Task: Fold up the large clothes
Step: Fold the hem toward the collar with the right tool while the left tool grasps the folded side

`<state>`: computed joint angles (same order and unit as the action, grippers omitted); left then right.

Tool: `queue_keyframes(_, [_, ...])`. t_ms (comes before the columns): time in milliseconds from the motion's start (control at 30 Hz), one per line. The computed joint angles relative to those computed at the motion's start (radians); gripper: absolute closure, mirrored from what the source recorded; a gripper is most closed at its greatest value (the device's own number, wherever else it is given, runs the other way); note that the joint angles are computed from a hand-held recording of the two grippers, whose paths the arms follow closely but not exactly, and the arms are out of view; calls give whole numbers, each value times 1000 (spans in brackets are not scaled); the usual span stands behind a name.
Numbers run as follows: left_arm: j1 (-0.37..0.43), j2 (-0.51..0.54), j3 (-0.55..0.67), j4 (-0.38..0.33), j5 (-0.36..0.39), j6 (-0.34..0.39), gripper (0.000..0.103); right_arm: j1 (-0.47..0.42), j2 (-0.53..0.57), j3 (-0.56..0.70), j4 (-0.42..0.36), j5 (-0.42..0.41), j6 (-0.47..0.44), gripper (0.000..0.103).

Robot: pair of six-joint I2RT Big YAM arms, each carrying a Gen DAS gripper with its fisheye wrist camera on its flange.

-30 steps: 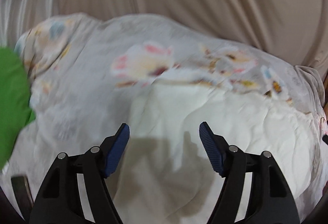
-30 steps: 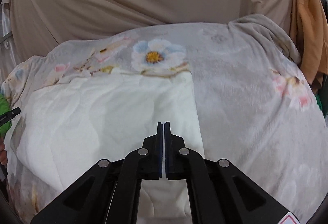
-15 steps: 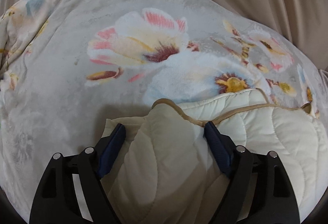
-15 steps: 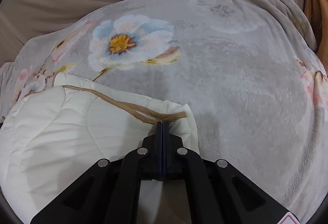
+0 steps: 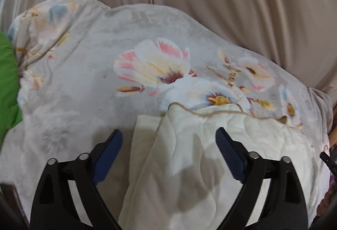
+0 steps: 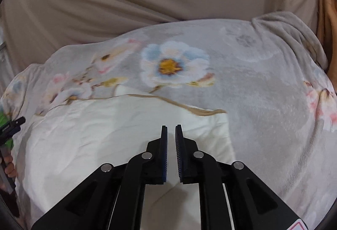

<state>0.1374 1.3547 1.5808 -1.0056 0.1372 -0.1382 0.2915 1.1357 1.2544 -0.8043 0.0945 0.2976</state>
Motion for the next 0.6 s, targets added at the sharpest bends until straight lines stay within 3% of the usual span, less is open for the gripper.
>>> queue_keyframes(167, [30,-93,-97,-81,28,33,13,169,74,70,-40,-82,-17,92])
queue_keyframes(267, [52,-125,-164,-119,31,43,13,234,140,114,-49,-45,-25,92])
queue_keyframes(367, [92,-146,-227,-126,60,32,10,248,199,151,-64,-58,-20,92])
queue_keyframes(500, [156,-153,-266,-107,192,-23,6,244,250,153,-54,-91,-5,95])
queue_keyframes(600, [140,-151,-273,-84,185,-25,5,237,265,127,-14,-99,-4,101])
